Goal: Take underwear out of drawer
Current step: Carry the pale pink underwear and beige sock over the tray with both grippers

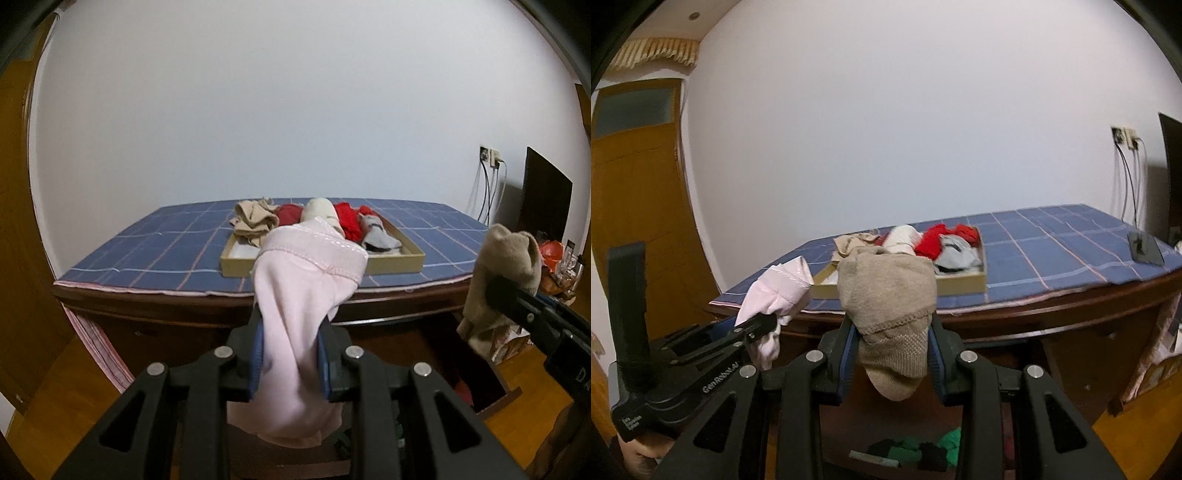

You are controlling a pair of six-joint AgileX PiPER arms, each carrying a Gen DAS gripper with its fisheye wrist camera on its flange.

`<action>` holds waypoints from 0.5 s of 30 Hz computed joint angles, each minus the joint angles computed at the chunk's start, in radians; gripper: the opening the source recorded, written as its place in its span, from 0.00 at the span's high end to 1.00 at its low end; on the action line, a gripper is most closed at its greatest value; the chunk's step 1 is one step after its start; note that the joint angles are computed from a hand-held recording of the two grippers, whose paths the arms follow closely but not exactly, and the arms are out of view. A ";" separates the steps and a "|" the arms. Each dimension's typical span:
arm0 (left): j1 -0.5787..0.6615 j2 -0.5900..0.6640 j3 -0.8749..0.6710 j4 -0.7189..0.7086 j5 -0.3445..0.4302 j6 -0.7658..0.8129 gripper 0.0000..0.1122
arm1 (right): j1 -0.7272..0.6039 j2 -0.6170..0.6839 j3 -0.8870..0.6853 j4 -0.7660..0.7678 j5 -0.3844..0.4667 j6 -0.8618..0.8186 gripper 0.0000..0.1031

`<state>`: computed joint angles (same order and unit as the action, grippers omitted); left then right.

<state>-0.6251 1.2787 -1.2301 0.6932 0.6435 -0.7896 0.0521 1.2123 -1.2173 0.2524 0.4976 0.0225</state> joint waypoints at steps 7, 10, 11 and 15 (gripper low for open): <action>0.015 0.019 -0.042 0.022 0.002 -0.003 0.80 | 0.037 0.065 -0.102 0.002 0.007 -0.023 0.64; 0.031 0.031 -0.061 0.021 -0.003 0.000 0.80 | 0.042 0.096 -0.142 0.006 0.016 -0.028 0.64; 0.038 0.037 -0.067 0.022 -0.006 0.001 0.80 | 0.042 0.110 -0.160 0.016 0.024 -0.036 0.64; 0.061 0.058 -0.092 0.014 -0.016 0.009 0.80 | 0.051 0.152 -0.216 0.003 0.043 -0.027 0.64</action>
